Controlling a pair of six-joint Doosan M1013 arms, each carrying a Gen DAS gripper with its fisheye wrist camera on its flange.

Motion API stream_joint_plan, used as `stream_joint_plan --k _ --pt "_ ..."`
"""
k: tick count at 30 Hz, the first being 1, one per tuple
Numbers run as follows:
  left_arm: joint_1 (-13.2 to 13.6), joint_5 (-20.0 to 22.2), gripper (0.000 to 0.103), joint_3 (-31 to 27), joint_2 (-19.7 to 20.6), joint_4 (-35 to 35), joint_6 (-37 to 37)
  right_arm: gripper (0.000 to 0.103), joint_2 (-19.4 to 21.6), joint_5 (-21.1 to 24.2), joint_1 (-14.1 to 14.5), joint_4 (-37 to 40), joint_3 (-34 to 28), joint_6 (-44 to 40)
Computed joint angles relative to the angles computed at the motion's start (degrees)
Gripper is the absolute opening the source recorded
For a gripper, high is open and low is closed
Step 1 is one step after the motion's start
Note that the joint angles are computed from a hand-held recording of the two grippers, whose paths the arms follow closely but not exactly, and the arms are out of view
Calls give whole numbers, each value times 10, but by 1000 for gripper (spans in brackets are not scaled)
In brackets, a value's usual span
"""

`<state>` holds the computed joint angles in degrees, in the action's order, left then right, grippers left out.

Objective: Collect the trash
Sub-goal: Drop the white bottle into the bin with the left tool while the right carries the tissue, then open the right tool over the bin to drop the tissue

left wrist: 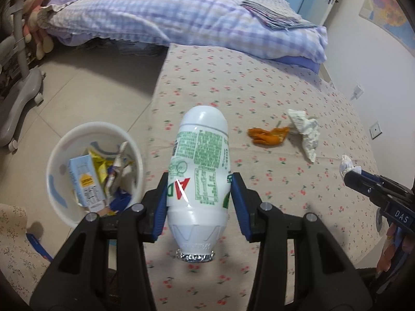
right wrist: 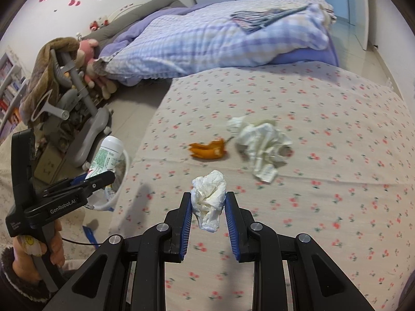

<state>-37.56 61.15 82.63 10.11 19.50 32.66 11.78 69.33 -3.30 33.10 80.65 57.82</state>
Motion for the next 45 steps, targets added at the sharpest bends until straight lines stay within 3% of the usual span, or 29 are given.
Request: stream_joint_plan --k 11,19,20,21,23,32,45 --pt "40 12 48 71 -53 25 -84 27 2 3 49 4 -3 12" --pt "59 -12 48 100 -66 47 -104 27 6 -2 88 -7 -3 19" --pt "60 -10 58 100 -65 54 -107 27 7 -3 91 -8 -3 20" --pt "63 -4 75 100 -63 51 -104 27 8 -3 95 -9 -4 22" --pt "61 10 85 99 -62 62 -117 27 11 -5 102 -10 -6 26" --pt "70 69 91 114 -78 61 -136 27 31 -2 131 -4 -24 44" --pt "84 90 95 148 -110 39 -172 28 60 4 184 12 -37 56"
